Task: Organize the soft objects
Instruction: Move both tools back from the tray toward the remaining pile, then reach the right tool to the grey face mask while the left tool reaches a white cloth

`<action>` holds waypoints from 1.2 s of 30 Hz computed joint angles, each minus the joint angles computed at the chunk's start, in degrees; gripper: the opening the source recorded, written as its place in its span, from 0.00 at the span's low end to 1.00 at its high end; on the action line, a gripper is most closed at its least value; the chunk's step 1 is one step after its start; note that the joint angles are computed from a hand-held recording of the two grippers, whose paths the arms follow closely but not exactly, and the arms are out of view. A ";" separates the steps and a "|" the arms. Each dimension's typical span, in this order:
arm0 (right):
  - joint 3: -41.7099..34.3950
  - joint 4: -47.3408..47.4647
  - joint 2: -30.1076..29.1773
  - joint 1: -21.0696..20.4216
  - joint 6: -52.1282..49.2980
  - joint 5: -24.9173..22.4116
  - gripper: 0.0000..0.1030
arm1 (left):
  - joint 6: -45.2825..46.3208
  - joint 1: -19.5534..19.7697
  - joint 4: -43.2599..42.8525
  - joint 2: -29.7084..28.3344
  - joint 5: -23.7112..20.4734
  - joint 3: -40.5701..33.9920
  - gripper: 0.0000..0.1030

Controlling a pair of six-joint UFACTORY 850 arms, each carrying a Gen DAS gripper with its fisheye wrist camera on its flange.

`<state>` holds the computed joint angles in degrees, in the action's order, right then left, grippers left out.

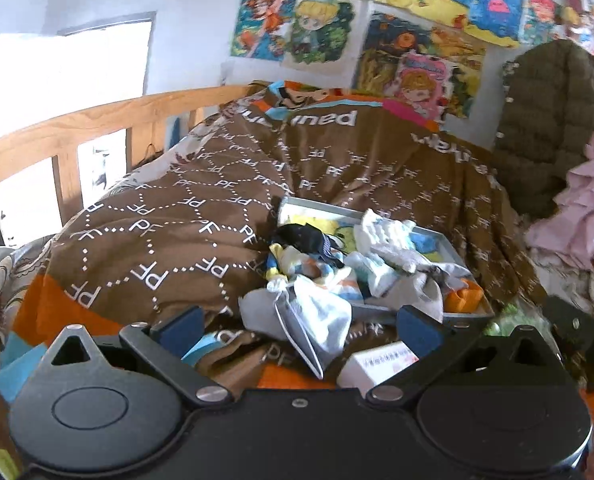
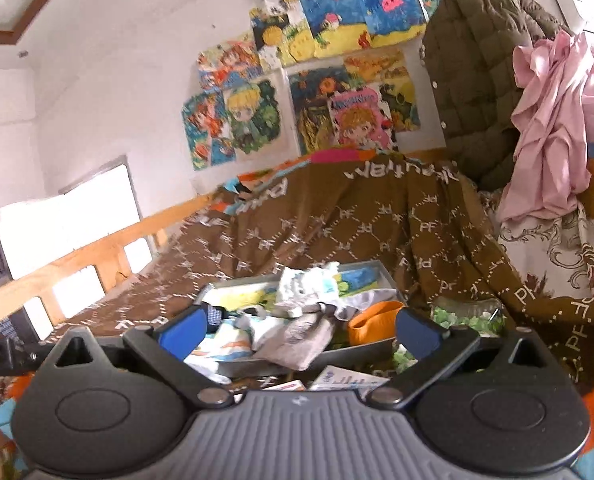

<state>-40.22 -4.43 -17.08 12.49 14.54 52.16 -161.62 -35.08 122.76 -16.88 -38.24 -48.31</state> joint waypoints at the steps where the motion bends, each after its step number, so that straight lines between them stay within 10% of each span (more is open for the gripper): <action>1: 0.92 0.07 0.58 0.19 -0.13 0.79 1.00 | -2.40 -0.05 2.96 1.07 -0.13 1.71 0.99; 19: 6.43 13.62 5.56 6.37 -11.86 -0.05 1.00 | -13.40 -5.19 9.75 6.47 -12.51 15.86 0.99; 36: 0.34 18.81 0.97 13.11 -31.02 -11.21 1.00 | -13.34 -1.57 9.57 6.28 -5.61 14.33 0.99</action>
